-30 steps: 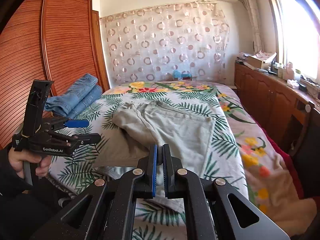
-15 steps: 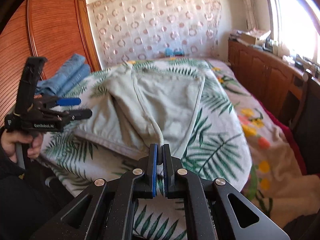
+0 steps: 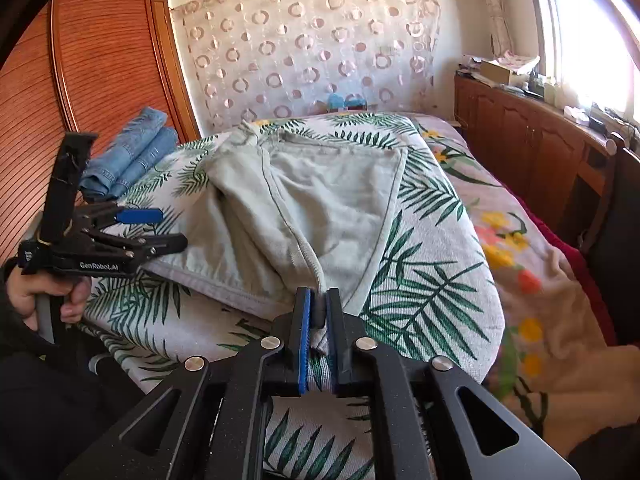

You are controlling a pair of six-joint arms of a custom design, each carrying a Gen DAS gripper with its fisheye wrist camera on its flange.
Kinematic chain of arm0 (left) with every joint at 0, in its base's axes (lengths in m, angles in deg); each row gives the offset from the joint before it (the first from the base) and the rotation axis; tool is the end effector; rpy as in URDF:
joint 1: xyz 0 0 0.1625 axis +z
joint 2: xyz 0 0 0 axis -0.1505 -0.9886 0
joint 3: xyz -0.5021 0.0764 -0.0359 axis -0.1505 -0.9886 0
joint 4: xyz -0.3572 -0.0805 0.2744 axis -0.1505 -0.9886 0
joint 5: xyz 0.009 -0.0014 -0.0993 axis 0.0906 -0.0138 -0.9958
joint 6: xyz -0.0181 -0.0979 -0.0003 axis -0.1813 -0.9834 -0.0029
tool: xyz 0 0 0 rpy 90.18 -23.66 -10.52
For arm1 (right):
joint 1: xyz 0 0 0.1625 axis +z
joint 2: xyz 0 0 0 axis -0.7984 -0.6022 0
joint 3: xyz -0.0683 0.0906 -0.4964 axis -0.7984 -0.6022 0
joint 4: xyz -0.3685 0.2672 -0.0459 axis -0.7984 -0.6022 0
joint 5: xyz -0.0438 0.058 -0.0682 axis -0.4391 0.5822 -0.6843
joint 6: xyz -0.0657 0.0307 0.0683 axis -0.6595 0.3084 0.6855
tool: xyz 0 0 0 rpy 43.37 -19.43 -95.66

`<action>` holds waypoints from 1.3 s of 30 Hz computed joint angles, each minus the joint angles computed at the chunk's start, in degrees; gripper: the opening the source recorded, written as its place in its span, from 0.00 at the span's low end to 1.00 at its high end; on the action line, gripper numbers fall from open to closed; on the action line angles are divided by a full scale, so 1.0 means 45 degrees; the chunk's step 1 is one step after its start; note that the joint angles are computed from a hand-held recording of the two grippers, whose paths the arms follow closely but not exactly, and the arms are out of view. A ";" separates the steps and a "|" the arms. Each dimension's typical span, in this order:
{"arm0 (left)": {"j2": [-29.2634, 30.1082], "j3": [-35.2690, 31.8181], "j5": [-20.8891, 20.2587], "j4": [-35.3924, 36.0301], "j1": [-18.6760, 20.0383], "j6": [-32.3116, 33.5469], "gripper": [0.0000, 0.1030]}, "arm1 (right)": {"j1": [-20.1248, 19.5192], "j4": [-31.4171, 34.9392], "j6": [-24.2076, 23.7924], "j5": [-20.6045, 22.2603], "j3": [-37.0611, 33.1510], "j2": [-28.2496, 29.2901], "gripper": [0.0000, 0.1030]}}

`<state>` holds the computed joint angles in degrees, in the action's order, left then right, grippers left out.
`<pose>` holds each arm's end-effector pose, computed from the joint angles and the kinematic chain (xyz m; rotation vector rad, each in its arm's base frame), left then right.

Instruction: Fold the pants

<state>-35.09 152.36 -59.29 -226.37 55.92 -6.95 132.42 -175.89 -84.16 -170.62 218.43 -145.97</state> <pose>-0.2975 -0.5975 -0.0614 1.1079 2.3686 -0.5109 0.0388 -0.4199 0.2465 0.4091 -2.2829 1.1436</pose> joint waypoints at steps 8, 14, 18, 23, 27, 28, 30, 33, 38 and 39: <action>-0.0055 0.0320 -0.0129 -0.1755 0.0024 0.0157 0.79 | -0.0201 -0.0218 0.0295 0.0218 -0.0225 -0.0317 0.25; -0.0213 0.0391 -0.0187 -0.3130 0.0101 0.0305 0.79 | 0.0187 0.0767 0.0372 0.0416 -0.1323 -0.0042 0.25; -0.0326 0.0329 -0.0076 -0.3643 0.0142 0.0647 0.79 | 0.0009 0.2261 0.0864 0.1352 -0.2117 0.0038 0.25; -0.0282 0.0079 -0.0049 -0.4247 0.0305 0.1066 0.79 | 0.0417 0.2995 0.0549 0.0960 -0.3077 0.0501 0.25; -0.0155 0.0024 -0.0144 -0.4714 0.0473 0.1230 0.79 | 0.0727 0.3769 0.0378 0.0618 -0.3815 0.0766 0.25; -0.0119 0.0034 -0.0162 -0.4821 0.0494 0.1263 0.79 | 0.0789 0.3898 0.0376 0.0504 -0.3911 0.0804 0.25; -0.0041 0.0018 -0.0184 -0.5037 0.0552 0.1353 0.79 | 0.0856 0.4457 0.0325 0.0345 -0.4301 0.0883 0.26; 0.0016 -0.0007 -0.0145 -0.5128 0.0595 0.1361 0.79 | 0.0979 0.5297 0.0279 -0.0128 -0.5011 0.1163 0.26; -0.0040 0.0148 -0.0287 -0.5542 0.0595 0.1336 0.79 | 0.1070 0.6891 0.0224 -0.0772 -0.6071 0.1708 0.26; -0.0031 0.0169 -0.0311 -0.5639 0.0590 0.1397 0.79 | 0.1148 0.7143 0.0282 -0.0914 -0.6296 0.1823 0.26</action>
